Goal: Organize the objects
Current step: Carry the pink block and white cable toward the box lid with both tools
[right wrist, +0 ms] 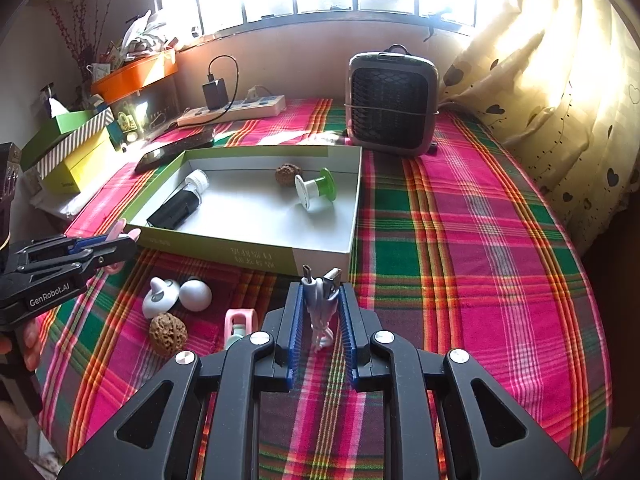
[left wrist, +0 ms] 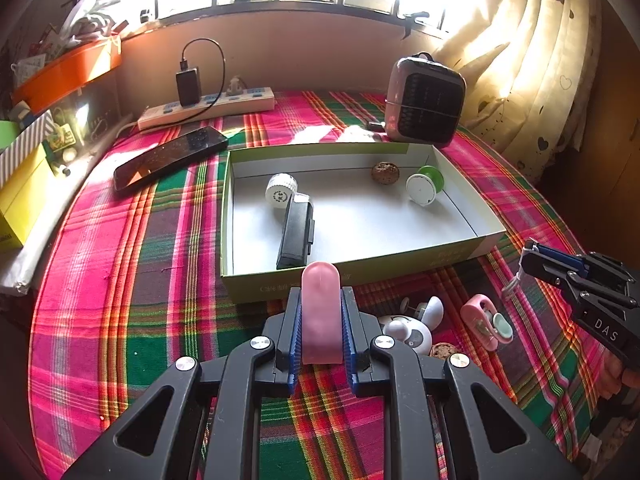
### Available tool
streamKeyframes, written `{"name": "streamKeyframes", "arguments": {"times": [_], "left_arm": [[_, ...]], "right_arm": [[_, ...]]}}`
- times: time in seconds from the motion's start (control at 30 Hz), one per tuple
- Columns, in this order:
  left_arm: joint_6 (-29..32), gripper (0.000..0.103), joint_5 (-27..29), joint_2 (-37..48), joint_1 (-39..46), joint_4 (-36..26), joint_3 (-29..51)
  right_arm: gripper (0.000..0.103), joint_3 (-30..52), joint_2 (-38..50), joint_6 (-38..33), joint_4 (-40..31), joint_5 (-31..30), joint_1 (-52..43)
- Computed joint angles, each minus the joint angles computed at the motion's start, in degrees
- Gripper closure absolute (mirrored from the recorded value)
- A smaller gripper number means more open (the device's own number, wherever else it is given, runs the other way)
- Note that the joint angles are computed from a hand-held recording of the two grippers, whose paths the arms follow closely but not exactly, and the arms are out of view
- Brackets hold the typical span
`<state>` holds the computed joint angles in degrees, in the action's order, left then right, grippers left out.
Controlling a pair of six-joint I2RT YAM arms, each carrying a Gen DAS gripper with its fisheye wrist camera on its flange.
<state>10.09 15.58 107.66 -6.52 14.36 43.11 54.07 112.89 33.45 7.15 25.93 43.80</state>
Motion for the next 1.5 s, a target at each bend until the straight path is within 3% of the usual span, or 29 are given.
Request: {"name": "streamKeyframes", "arguments": {"times": [0.33, 0.43, 0.6, 0.7, 0.97, 1.27, 1.4, 1.5], "left_arm": [[-0.06, 0.087, 0.08, 0.15, -0.28, -0.43, 0.28], [-0.07, 0.087, 0.05, 0.18, -0.32, -0.41, 0.32], [-0.11, 0.087, 0.31, 0.04, -0.19, -0.56, 0.25], [-0.05, 0.087, 0.34, 0.14, -0.16, -0.7, 0.37], [-0.28, 0.087, 0.14, 0.69, -0.33, -0.78, 0.9], [-0.6, 0.087, -0.14, 1.33, -0.57, -1.2, 1.7], [-0.46, 0.087, -0.17, 1.33, -0.65, -1.17, 1.8], [-0.57, 0.087, -0.11, 1.33, -0.65, -1.19, 1.88]], "right_arm": [[0.095, 0.2, 1.0, 0.04, 0.41, -1.02, -0.7], [0.094, -1.11, 1.13, -0.34, 3.29, -4.72, -1.87], [0.072, 1.11, 3.7, -1.55, 2.73, -8.16, -2.5], [0.07, 3.26, 5.84, -2.75, 1.36, -9.49, -2.64], [0.07, 7.53, 8.96, -4.61, -1.79, -9.76, -2.79], [0.07, 10.71, 10.83, -5.78, -5.5, -5.85, -1.7], [0.085, 10.45, 10.64, -5.62, -5.56, -5.14, -1.54], [0.087, 10.41, 10.45, -5.0, -5.8, -4.56, -1.42]]}}
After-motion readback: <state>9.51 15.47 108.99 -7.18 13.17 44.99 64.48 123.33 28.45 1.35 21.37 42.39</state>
